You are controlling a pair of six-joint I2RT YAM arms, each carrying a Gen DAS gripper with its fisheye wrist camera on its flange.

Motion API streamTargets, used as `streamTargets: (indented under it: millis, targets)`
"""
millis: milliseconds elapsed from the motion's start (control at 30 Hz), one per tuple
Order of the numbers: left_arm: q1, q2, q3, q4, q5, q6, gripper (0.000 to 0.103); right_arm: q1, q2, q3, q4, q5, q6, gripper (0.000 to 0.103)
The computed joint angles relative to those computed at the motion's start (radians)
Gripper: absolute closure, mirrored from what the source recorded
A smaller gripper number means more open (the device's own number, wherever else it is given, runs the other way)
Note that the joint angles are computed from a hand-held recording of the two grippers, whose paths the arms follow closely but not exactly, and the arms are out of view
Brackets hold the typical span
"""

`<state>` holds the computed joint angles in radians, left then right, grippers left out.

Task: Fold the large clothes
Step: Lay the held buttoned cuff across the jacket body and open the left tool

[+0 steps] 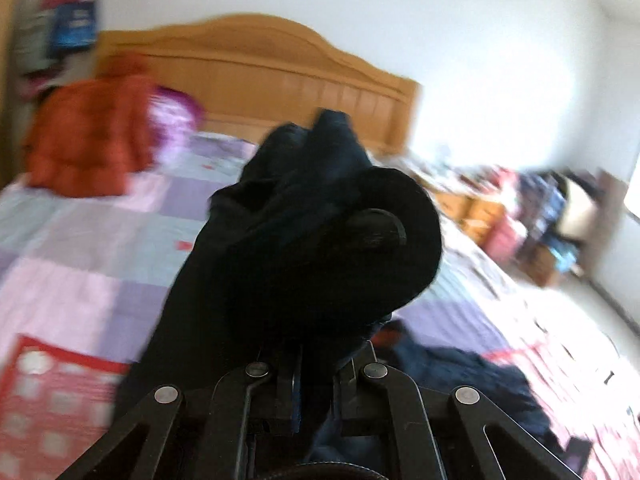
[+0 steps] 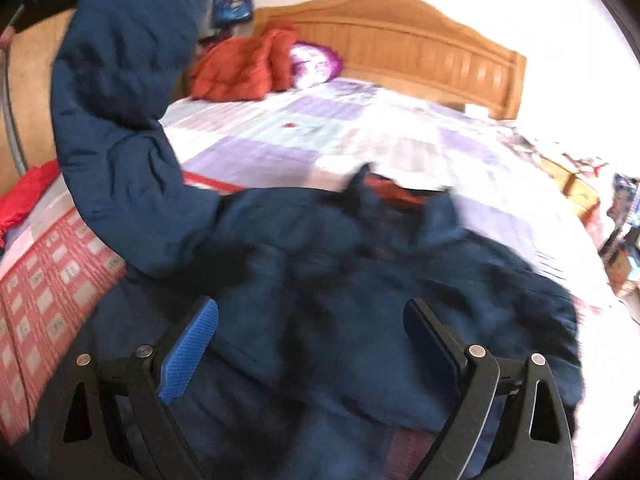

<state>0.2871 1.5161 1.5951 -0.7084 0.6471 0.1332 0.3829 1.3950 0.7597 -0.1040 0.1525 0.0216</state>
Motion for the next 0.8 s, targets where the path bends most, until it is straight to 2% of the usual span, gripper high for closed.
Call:
streamTargets:
  millis: [167,300,400,500,600,700,800]
  targets:
    - [-0.358,-0.045,-0.252,0.185,-0.220,-0.125,0.098,-0.356,-0.245,-0.136,-0.136,-0.169,-0.158,0.007]
    - [-0.620,0.041,-0.395,0.323,-0.389,-0.195,0.098,-0.666,-0.292,-0.170,-0.187,-0.314,-0.341,0.007]
    - [-0.755,0.125,-0.443,0.371,-0.514,-0.207,0.098,-0.840,-0.284,-0.176,-0.202,-0.404,-0.449,0.007]
    - [-0.823,0.186,-0.474,0.416,-0.594,-0.221,0.097,-0.978,-0.232,-0.173,-0.197,-0.471,-0.540,0.007]
    - [-0.856,0.194,-0.507,0.448,-0.634,-0.234,0.094,-1.056,-0.196,-0.171,-0.193,-0.513,-0.584,0.007]
    - [-0.873,0.167,-0.520,0.442,-0.651,-0.232,0.093,-1.064,-0.165,-0.167,-0.185,-0.520,-0.561,0.007]
    - [-0.875,0.116,-0.555,0.458,-0.629,-0.263,0.093,-1.022,-0.111,-0.124,-0.184,-0.526,-0.478,0.007]
